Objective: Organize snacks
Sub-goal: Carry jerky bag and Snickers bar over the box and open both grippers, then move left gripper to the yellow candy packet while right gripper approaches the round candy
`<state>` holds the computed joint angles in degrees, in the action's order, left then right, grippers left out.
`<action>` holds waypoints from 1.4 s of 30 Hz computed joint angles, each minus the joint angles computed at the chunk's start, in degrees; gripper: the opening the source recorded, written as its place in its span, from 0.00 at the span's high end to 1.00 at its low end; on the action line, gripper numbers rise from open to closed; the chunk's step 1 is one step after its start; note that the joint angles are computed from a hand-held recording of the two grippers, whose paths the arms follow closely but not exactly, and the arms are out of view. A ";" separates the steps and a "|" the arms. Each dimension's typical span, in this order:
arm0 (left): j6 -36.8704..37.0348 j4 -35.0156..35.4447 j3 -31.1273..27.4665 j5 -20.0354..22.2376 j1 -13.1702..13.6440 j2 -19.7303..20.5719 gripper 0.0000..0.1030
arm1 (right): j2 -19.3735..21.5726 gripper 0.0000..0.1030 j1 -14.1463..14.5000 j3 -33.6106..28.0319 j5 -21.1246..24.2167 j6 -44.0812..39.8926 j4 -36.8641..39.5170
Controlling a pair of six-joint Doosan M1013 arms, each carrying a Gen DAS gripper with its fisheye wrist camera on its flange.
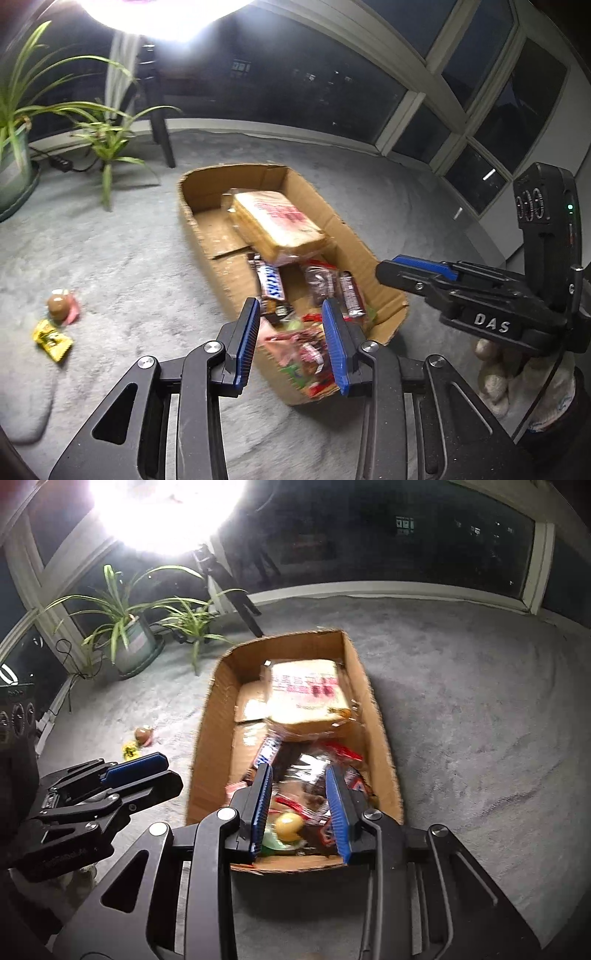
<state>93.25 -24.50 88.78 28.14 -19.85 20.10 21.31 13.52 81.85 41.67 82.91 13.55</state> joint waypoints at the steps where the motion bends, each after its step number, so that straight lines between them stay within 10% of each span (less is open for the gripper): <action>1: -0.51 0.34 0.48 -0.19 0.33 -0.37 0.68 | -0.05 0.60 0.32 -0.05 -0.30 -0.38 0.36; 22: -23.63 17.63 7.92 -0.80 7.61 -3.85 0.65 | 8.99 0.45 6.88 -13.21 8.63 -14.91 11.03; 31: -35.48 28.00 5.75 0.65 7.14 -0.71 0.57 | 17.19 0.45 7.68 -23.54 19.51 -12.44 12.65; 42: -49.11 43.23 4.90 3.47 5.83 1.07 0.57 | 21.06 0.45 9.13 -27.35 22.57 -12.64 10.22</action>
<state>44.14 18.73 93.67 31.60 -14.02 21.16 42.37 22.65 54.50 64.24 70.27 23.77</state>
